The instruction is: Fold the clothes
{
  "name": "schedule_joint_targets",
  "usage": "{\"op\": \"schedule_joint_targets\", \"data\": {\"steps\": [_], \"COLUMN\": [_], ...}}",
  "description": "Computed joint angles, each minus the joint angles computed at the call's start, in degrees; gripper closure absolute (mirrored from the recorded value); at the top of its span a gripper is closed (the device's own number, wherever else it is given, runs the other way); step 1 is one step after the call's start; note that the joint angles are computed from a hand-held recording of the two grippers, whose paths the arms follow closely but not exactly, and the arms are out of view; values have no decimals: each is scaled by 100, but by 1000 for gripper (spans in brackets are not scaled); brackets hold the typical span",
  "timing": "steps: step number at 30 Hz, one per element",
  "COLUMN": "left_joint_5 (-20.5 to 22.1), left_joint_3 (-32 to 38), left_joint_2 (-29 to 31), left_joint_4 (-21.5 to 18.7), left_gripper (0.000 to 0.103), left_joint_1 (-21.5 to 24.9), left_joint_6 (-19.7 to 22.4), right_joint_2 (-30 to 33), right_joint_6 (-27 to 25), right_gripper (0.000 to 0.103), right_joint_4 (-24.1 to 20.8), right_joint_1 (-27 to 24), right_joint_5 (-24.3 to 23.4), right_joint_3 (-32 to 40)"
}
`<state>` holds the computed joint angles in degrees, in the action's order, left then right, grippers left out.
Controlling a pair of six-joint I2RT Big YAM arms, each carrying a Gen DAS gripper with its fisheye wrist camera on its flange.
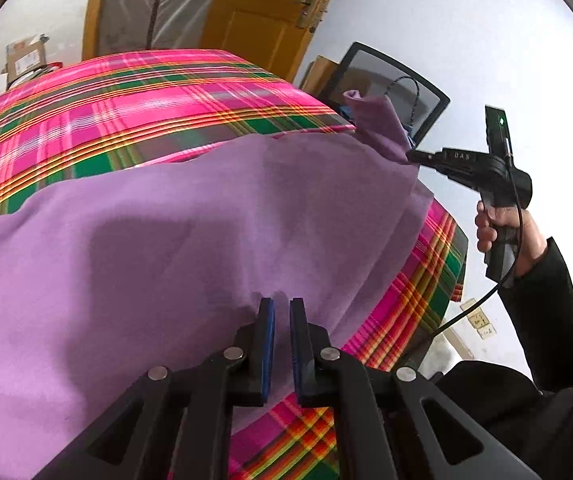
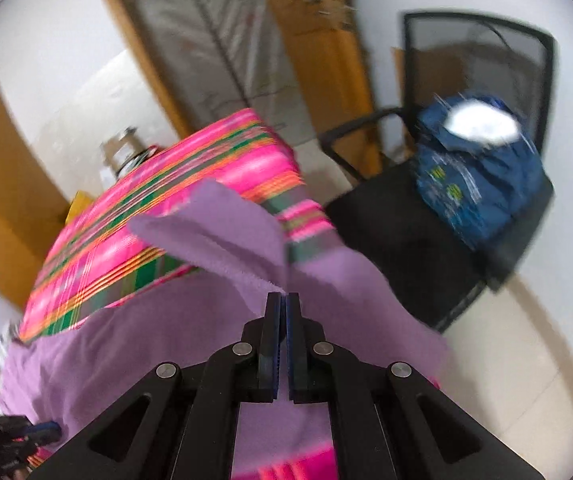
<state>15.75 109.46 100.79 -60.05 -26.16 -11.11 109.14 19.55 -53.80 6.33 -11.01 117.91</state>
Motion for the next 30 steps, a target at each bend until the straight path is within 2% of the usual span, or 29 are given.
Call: {"op": "schedule_joint_targets", "data": {"steps": [3,4,5,6,7,9,12,18,21,24,27,29,30], "left_joint_5": [21,28,36,41,43,33,33,61,56,55,3,-77,-116], "left_joint_3": [176,218,261,310,363,484,619,893,1024,1138,1276,1425,1505], "left_joint_2": [117,142,167,197,231,321,424,635,742,820,905,994,1041], "left_joint_4": [-110,-134,-158,-187,-219,-289,-365,-507,-548,-559,-609,-692,-737], "left_gripper": [96,96,96,96,96,96,96,96,96,88,85,84,84], "left_joint_1": [-59,-69,-80,-91,-103,-130,-170,-270,-325,-372,-434,-485,-509], "left_joint_6": [107,141,174,197,211,237,258,357,391,431,501,596,646], "right_joint_2": [-139,-175,-247,-302,-340,-400,-442,-72,46,196,348,370,370], "right_joint_6": [343,412,419,344,229,-136,-891,-2556,-3181,-3506,-3541,-3550,-3525], "right_gripper": [97,99,98,93,83,69,66,66,66,66,66,73,83], "right_joint_4": [38,52,109,130,141,190,279,-16,-89,-238,-387,-371,-342], "right_joint_1": [-143,-179,-193,-182,-161,-95,48,425,523,542,509,476,464], "right_joint_5": [-246,-316,-268,-119,30,276,608,941,792,569,407,273,266], "right_joint_3": [-367,-463,-563,-601,-613,-611,-553,-41,68,224,413,443,440]}}
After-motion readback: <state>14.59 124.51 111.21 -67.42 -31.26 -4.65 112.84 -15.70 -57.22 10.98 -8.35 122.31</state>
